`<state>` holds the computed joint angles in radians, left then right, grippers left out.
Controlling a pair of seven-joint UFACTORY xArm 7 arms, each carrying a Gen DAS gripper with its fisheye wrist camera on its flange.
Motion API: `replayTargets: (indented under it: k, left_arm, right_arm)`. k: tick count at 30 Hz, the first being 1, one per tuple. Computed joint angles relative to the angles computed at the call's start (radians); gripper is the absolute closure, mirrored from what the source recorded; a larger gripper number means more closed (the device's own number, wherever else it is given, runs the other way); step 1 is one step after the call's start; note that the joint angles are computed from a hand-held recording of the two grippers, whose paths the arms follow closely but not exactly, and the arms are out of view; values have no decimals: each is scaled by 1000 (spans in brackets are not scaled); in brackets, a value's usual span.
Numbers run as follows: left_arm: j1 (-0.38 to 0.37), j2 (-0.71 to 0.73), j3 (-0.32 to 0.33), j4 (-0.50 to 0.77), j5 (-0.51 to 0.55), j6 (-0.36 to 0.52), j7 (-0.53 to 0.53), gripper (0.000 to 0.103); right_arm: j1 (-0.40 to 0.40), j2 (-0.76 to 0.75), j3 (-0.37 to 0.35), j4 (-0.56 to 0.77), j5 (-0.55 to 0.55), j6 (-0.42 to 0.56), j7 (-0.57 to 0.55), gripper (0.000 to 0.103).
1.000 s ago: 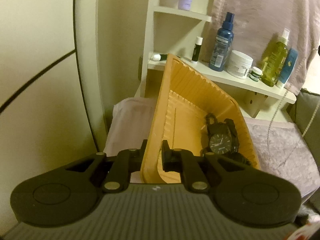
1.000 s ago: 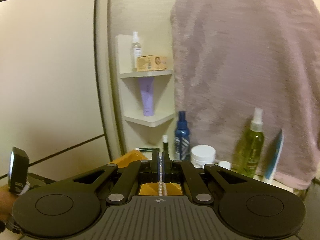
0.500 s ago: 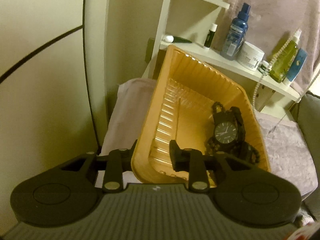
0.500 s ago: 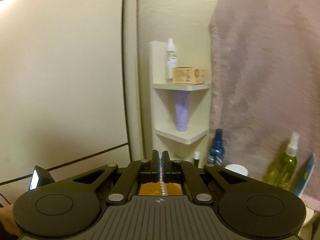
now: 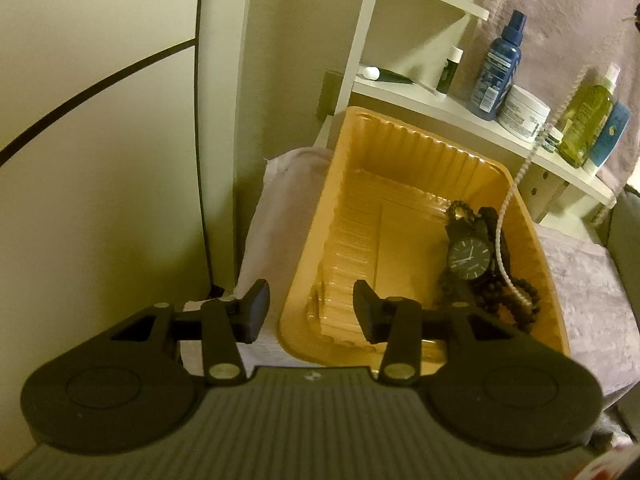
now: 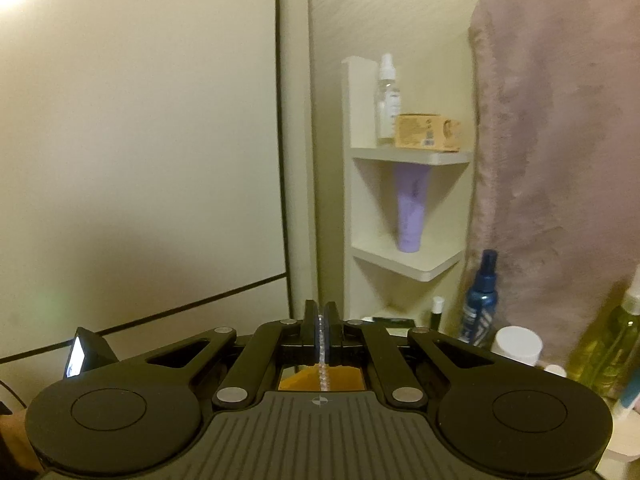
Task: Organize jewelry
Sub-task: 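Lower the pearl necklace into the orange tray while the left tool levels the tray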
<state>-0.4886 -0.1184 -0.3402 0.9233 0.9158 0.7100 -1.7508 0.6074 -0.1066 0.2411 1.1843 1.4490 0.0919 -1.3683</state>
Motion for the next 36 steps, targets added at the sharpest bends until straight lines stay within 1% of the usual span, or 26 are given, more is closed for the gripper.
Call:
replayTargets:
  k: [4,6,13,19,25,26,28,31,34,36]
  left_arm:
    - [-3,-10,-7,-2,13,25,3,60]
    - [-5,-18,-12,-3,19,36,1,60]
    - [-15,-24,-29,15,28,105,33,59]
    - [-23,-22,-28,21,24,124,59,57]
    - [-27,-19,-29,29,28,136,74,54]
    - [-26,-21,-26,23,40,118,72,53]
    - [-26,-21,-27,24,40,117,75,53]
    - [-28,-18,-27,27,39,120,82,53]
    - [-31,-11,-28,36,38,132,89,52]
    - [-35,-9,-30,41,39,142,93,51]
  right_arm:
    - [-1,25,7,8,-53,14,55,101]
    - [-3,42,11,11,-97,18,103,101]
    - [-26,106,26,1,-304,38,338,101]
    - [-52,141,39,-30,-494,44,560,101]
    - [-75,162,53,-47,-600,60,674,101]
    - [-77,165,54,-51,-623,59,698,101]
    - [-82,171,54,-55,-675,61,755,101]
    - [-92,171,57,-60,-713,73,801,101]
    - [-97,168,58,-77,-749,49,846,101]
    - [-102,166,59,-88,-763,29,873,98]
